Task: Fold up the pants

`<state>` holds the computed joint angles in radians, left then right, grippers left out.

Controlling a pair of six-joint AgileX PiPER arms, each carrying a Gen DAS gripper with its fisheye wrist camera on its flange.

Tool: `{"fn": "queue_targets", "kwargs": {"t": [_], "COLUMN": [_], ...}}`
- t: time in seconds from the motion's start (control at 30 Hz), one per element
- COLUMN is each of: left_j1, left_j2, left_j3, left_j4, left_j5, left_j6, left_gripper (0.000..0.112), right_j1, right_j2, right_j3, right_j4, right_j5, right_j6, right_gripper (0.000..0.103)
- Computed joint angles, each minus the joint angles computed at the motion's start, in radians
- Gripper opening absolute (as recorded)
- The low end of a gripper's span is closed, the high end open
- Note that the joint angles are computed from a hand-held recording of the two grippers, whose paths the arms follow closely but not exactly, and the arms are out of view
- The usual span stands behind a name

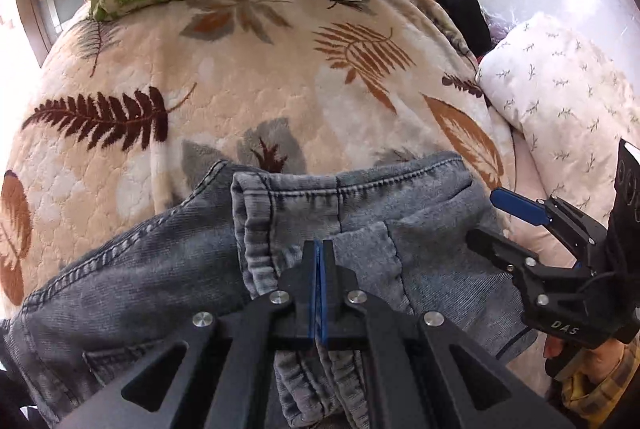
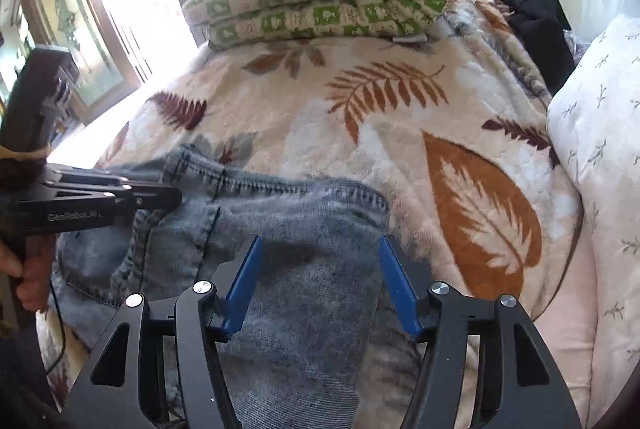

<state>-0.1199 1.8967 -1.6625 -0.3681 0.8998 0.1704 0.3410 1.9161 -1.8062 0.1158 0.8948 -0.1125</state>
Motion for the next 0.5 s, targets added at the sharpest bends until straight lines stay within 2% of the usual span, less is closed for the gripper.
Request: {"fn": "queue_targets", "kwargs": {"t": [0.13,0.27,0.37,0.43,0.5], "left_j1": [0.032,0.046,0.017,-0.008,-0.03], "left_j2": [-0.063,-0.105,-0.105,-0.073,-0.048], "left_j3": [0.093,0.18,0.187,0.159,0.148], "left_j4": [-0.086,-0.151,-0.126,-0.083,-0.037], "left_j5": [-0.014,-0.022,-0.037,-0.027,-0.039], "left_j6": [0.038,0.074,0.056,0.012,-0.038], "left_gripper": [0.006,0.034,0.044,0.043,0.025], "right_j1": [0.008,0.004,0.003,0.005,0.01], "right_j2": [-0.008,-0.007,-0.008,-0.007,-0.001], "right_j3": [0.034,0.043,0.045,0.044,0.037], "right_j4": [-0.009,0.009,0.012,0.005,-0.019], "right_j5": [-0.019,-0.028,-0.029,-0.026,-0.017], "right_j6": [0.0,0.002,0.0,0.007,0.025], "right_gripper": [0.059,0.059,0.059,0.058,0.033]}}
